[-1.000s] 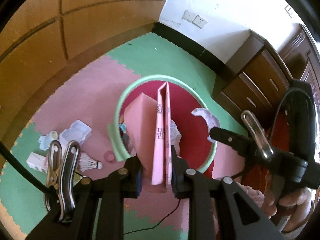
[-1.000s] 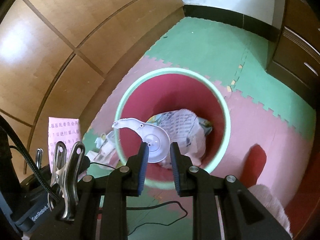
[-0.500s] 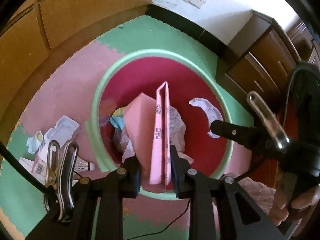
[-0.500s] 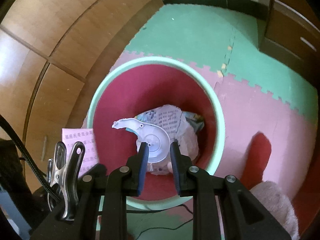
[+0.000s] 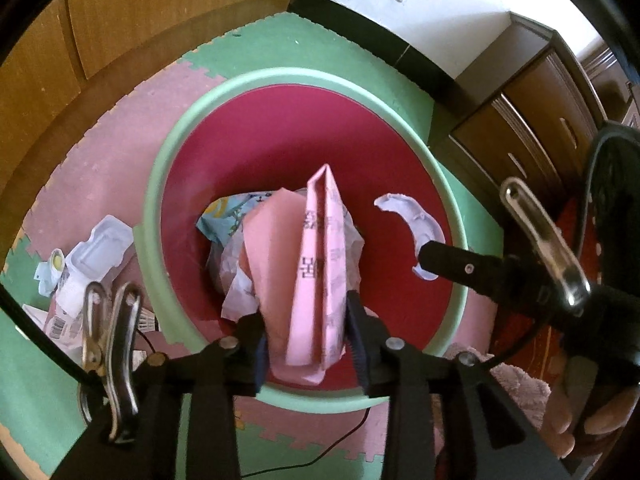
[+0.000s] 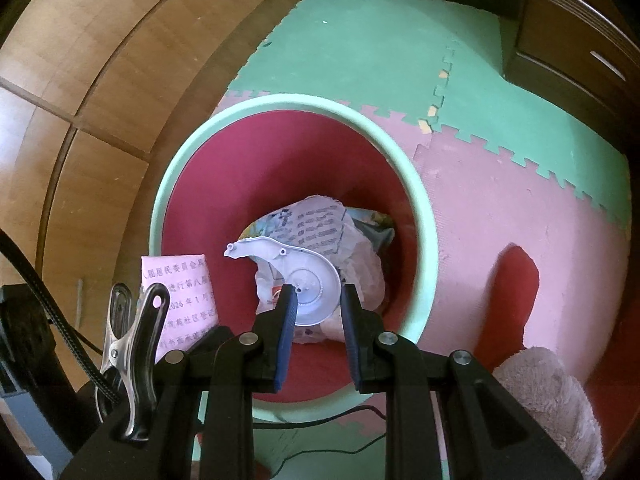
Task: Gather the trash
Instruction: 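Open both tools to drop the paper and plastic piece into the bucket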
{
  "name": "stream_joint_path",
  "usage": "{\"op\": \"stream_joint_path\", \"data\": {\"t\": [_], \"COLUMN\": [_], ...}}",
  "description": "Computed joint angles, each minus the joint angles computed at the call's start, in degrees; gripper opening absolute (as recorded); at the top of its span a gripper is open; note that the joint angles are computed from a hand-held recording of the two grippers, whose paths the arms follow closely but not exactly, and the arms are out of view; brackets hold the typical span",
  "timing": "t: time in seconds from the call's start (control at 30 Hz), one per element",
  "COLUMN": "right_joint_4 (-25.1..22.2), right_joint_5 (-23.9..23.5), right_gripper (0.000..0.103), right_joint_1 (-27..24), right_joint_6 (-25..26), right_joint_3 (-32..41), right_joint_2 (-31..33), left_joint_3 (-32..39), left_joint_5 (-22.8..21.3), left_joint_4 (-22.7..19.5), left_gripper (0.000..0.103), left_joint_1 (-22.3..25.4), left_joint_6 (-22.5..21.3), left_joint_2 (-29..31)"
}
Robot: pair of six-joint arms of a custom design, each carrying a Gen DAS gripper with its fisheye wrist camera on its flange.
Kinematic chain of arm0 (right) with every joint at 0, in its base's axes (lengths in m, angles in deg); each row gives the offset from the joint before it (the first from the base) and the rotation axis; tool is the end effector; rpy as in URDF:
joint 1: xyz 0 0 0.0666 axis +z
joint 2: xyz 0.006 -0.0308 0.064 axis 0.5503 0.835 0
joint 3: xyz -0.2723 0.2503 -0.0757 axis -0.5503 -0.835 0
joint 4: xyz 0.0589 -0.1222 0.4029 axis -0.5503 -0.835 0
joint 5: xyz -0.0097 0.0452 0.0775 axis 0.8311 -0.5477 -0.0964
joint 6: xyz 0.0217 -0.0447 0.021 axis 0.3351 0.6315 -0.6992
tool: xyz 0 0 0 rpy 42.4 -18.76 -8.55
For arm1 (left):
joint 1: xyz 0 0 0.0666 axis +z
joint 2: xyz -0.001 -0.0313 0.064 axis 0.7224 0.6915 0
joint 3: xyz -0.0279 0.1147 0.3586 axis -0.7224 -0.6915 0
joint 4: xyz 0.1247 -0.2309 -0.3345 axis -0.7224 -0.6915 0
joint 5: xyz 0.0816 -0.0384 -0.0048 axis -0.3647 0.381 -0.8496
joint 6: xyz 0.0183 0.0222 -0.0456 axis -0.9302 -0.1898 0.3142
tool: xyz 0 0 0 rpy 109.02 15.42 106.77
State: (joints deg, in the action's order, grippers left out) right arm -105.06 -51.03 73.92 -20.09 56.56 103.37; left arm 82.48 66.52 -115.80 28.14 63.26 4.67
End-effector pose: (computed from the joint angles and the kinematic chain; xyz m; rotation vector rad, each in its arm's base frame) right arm 0.3386 0.2935 0.5931 0.3262 2.8831 0.5246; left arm 0.3462 -0.1221 0.5709 0.1095 2.8349 -0.4590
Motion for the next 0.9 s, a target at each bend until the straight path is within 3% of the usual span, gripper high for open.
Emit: {"op": "stream_joint_path", "data": {"t": [0.13,0.37,0.47,0.67,0.9], "right_joint_4": [-0.4,-0.5,-0.3,-0.1,0.2], "right_joint_5": [0.0,0.7,0.7,0.9,0.5], "right_gripper": [0.024,0.035,0.036,0.036,0.036], "right_joint_1": [-0.1,-0.4,-0.5,-0.5,-0.7], "right_joint_6": [-0.7,-2.0,-2.1,-2.6,-2.3], "right_joint_3": [0.3,-0.1,-0.3,-0.6,-0.4], "right_joint_2": [0.3,-0.1,-0.2,-0.5,-0.5], "left_joint_3": [0.4,0.7,0.9,1.0,1.0], "left_joint_5": [-1.0,-1.7,-1.8,-1.5,-1.6], "left_joint_4": [-0.3,-0.5,-0.7,-1.2,-1.2], "left_gripper": [0.042,0.045,0.047,0.063,0.065], "left_joint_1": [-0.6,-0.8,-0.8,-0.3,-0.1], "left_joint_6": [0.4,1.1,1.0,2.3,2.5], "left_joint_2": [0.3,0.4,0.4,0.8,0.5]}}
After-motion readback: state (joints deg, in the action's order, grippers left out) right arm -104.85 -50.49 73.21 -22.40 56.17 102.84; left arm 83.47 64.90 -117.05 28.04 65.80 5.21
